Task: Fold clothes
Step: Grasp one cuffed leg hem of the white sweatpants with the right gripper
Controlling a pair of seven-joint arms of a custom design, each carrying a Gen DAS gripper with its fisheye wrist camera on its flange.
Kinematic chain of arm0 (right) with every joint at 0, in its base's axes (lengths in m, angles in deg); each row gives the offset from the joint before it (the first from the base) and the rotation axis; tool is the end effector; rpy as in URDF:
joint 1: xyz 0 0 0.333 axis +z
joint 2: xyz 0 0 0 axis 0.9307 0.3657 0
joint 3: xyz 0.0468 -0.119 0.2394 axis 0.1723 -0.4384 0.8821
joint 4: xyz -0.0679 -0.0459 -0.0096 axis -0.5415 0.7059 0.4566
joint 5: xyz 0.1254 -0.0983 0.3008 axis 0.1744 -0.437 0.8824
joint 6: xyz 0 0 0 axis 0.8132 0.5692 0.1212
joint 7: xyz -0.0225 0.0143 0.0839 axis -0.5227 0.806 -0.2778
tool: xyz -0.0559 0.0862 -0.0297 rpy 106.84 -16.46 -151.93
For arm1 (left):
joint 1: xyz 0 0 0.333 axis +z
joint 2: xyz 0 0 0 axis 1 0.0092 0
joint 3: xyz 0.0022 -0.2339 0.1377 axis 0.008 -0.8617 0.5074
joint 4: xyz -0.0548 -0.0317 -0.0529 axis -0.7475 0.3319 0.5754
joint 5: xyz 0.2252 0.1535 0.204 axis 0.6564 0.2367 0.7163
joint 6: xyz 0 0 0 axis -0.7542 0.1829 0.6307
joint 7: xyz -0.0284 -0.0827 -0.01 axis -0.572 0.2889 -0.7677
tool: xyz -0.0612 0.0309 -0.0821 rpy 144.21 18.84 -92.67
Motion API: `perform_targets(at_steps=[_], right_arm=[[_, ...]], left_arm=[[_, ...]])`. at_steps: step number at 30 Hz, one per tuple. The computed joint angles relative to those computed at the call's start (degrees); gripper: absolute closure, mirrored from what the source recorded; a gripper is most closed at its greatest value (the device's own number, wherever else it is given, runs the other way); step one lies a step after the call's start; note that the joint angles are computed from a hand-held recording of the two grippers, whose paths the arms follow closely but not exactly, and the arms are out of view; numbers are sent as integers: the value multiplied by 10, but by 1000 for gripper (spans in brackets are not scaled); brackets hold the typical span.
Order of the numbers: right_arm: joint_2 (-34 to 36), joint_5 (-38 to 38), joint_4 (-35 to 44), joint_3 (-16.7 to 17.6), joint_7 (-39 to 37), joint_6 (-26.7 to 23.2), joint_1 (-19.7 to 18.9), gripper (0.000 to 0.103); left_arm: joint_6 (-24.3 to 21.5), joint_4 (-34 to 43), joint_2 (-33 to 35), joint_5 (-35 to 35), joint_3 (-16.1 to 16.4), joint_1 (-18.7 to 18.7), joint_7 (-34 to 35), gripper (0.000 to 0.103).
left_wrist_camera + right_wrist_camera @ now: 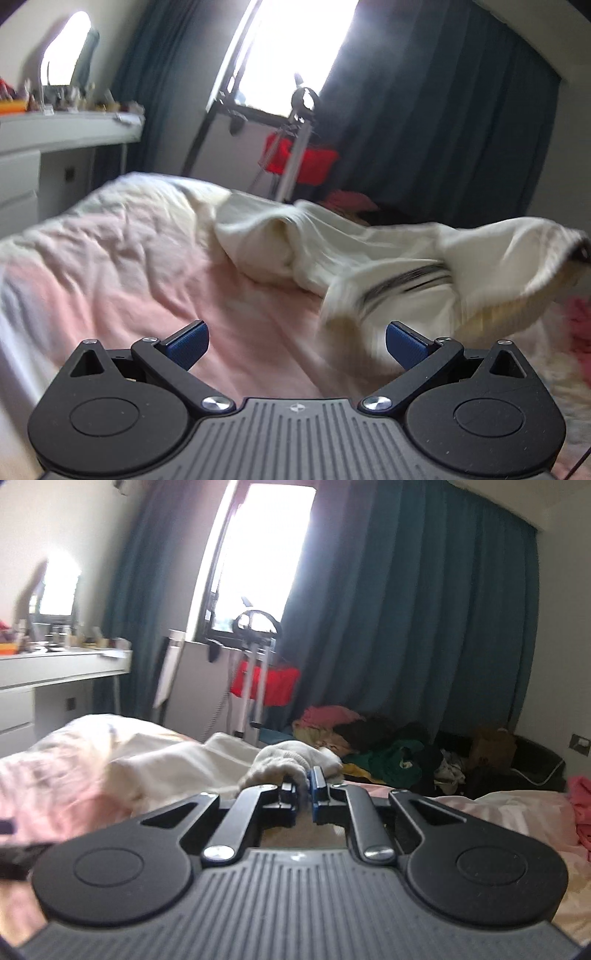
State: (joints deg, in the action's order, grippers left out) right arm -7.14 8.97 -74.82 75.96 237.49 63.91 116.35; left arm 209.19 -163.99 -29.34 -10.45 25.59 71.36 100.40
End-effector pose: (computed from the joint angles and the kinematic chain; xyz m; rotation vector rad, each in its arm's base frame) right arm 0.4721 0.4212 0.5827 -1.2834 1.5942 -1.4694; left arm 0.5851 -0.3372 0.5126 -1.4427 1.9179 -1.4848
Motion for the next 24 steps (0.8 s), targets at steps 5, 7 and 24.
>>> perform_targets(at_steps=[5,7,24], right_arm=[[-89,26,-141,40,79,-8,-6,93],[-117,70,-179,54,103,12,-32,93],[-239,99,-347,119,277,164,-135,37]], left_arm=[[2,-81,-50,-37,-92,65,77,1],[-17,-82,-57,-21,-50,28,66,4],[-115,23,48,-165,-213,125,195,45]])
